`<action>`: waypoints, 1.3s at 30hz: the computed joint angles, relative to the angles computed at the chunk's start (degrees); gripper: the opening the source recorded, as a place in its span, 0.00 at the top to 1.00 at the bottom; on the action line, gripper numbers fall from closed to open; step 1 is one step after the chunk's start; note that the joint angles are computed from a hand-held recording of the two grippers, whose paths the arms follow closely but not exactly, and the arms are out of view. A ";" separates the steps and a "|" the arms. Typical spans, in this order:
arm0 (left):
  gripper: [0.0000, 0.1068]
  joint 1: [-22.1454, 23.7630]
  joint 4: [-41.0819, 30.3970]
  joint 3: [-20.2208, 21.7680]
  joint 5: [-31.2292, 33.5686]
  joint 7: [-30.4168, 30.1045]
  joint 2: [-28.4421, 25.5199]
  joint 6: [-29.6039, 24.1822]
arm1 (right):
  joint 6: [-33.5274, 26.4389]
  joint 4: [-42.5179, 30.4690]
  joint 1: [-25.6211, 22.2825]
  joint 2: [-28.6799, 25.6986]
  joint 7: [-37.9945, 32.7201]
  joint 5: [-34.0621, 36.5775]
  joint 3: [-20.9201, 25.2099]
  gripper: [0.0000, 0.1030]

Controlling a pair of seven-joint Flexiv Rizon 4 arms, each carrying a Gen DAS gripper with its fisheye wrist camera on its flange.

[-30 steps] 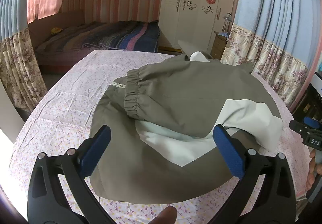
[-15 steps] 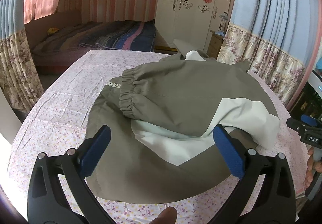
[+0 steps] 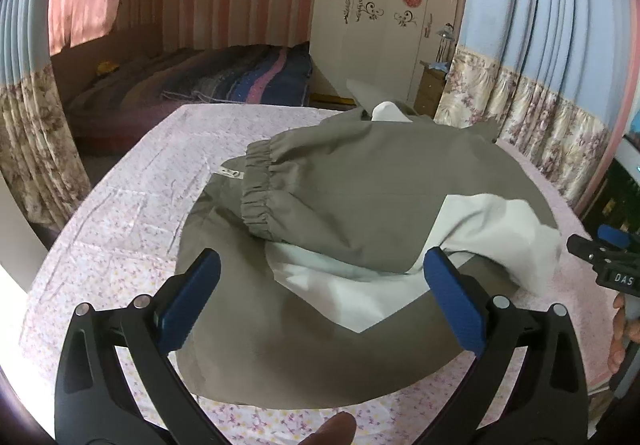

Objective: Fold large clothes

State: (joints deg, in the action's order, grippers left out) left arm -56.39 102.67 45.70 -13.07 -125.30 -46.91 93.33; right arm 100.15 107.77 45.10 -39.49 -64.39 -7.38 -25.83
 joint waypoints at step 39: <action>0.06 4.75 -5.89 -2.14 15.58 -11.77 0.59 -6.43 | -4.62 -9.72 -15.47 -4.52 0.29 -10.00 18.90 0.99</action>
